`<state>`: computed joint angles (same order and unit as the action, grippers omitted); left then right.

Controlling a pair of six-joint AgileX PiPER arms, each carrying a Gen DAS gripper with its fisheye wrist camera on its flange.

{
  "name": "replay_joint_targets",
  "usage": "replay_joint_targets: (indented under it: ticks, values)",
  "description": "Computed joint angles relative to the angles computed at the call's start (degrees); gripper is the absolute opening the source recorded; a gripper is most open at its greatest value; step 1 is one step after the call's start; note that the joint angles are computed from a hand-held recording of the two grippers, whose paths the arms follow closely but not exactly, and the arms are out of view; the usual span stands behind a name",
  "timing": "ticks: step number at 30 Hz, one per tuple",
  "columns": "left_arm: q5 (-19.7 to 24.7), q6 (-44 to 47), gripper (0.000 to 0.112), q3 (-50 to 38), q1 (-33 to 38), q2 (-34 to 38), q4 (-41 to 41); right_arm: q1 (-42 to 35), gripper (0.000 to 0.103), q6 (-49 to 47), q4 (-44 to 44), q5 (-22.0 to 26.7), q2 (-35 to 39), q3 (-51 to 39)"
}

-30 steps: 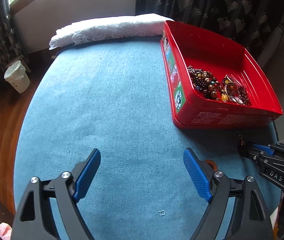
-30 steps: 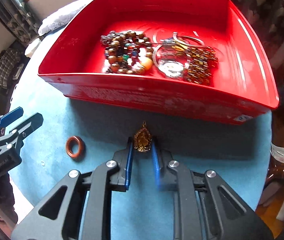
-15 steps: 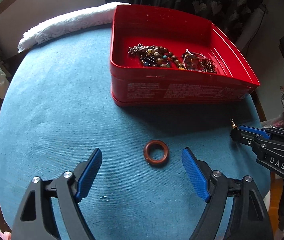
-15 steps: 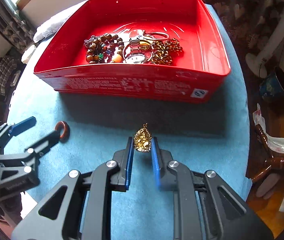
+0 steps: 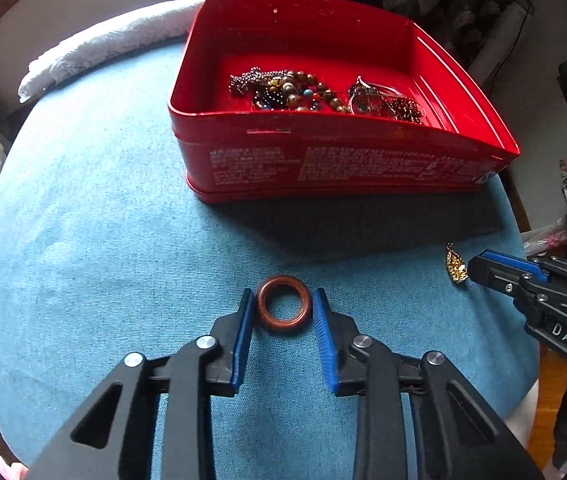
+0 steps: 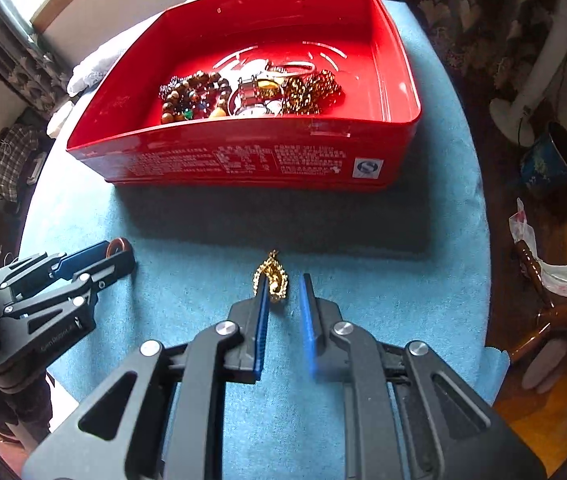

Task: Organize jewelry
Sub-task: 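Lower left tool and close it on the brown ring, then carry brown ring in left tool while right tool carries gold pendant into the tin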

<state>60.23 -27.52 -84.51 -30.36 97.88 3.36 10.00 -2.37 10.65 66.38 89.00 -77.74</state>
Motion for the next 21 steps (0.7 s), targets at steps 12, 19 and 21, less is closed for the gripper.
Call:
replay_joint_targets:
  ticks: [12,19,21]
  values:
    - [-1.2,-0.3,0.029,1.4,0.0,-1.7,0.2,-0.3,0.032,-0.6,3.1,0.2,0.2,-0.1]
    - [-1.3,0.1,0.029,2.3,1.3,-3.0,0.0,4.7,0.021,3.5,-3.5,-1.2,1.7,0.2]
    - [-1.4,0.0,0.029,2.3,1.6,-3.1,0.1,5.6,0.018,4.3,-5.1,-1.6,1.6,0.3]
